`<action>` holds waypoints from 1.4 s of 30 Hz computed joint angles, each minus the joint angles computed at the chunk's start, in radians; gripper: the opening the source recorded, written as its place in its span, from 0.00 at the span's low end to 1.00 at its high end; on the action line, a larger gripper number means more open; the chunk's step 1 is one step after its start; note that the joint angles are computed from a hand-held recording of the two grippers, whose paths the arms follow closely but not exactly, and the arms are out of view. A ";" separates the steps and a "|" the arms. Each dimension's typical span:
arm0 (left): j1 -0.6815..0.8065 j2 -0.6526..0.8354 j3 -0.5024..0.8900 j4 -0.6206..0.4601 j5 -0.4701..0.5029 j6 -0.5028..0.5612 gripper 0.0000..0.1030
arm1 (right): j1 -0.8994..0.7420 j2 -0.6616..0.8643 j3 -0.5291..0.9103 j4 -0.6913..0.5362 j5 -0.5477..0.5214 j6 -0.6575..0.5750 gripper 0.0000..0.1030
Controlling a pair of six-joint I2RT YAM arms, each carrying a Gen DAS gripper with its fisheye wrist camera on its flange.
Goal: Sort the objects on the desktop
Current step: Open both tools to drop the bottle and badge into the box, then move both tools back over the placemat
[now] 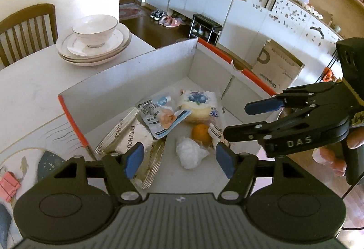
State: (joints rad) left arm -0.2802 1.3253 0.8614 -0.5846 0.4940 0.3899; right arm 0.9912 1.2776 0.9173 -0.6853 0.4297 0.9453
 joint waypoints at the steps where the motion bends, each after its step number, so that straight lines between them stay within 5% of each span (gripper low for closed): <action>1: 0.009 -0.011 -0.004 -0.005 0.009 0.003 0.69 | 0.010 -0.008 0.002 -0.004 0.009 0.005 0.71; 10: 0.108 -0.085 -0.012 -0.071 0.084 0.042 0.72 | 0.103 -0.010 0.056 -0.052 0.086 0.041 0.77; 21: 0.319 -0.091 0.024 -0.204 0.210 0.249 0.79 | 0.210 0.128 0.193 -0.120 0.199 0.141 0.91; 34: 0.634 0.116 0.200 -0.424 0.319 0.611 0.84 | 0.274 0.397 0.506 -0.164 0.245 0.161 0.95; 39: 0.729 0.226 0.292 -0.484 0.337 0.727 0.99 | 0.278 0.524 0.662 -0.190 0.237 0.149 0.95; 42: 0.776 0.291 0.352 -0.509 0.350 0.776 1.00 | 0.280 0.606 0.762 -0.204 0.232 0.141 0.95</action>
State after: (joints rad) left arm 0.4956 1.6158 1.2135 -1.0936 0.8444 1.1662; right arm 1.2708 1.8832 1.6797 -0.8896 0.6615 1.0859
